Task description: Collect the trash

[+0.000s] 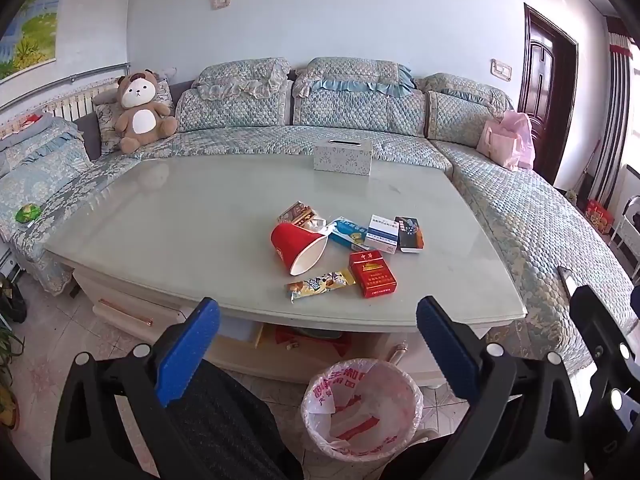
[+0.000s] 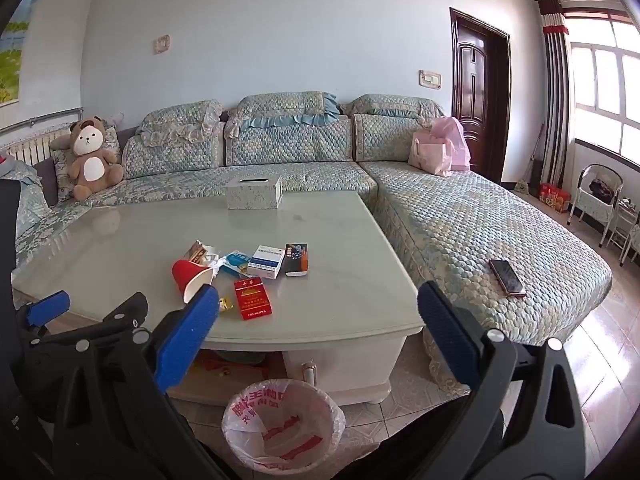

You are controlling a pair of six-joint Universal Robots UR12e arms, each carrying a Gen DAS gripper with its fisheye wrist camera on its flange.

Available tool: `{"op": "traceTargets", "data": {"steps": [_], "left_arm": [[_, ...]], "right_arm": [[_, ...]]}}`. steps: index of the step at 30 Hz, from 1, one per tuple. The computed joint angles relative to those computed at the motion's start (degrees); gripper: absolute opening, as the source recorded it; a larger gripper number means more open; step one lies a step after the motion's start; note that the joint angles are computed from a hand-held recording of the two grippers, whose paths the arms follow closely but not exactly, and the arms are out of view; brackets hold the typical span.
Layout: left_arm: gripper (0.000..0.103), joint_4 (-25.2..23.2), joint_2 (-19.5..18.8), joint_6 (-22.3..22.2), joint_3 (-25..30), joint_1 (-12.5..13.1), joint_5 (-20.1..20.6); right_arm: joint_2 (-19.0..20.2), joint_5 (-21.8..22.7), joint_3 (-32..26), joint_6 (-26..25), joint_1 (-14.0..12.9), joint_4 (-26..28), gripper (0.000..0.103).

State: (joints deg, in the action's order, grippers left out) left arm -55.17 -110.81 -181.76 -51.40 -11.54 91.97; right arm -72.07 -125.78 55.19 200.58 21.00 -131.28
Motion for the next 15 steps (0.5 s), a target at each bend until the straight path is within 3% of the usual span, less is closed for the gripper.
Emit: {"op": "traceTargets", "data": {"steps": [10, 11, 15], "left_arm": [[0.097, -1.5, -1.1, -0.2, 2.7, -0.3, 0.4], [0.097, 0.5, 0.0, -0.1, 0.3, 0.1, -0.1], [0.097, 1.2, 0.3, -0.1, -0.5, 0.1, 0.5]], "right_arm": [[0.4, -0.8, -1.0, -0.4, 0.3, 0.9, 0.097], [0.5, -0.7, -1.1, -0.4, 0.2, 1.0, 0.097], [0.4, -0.8, -0.9, -0.5, 0.3, 0.8, 0.097]]}}
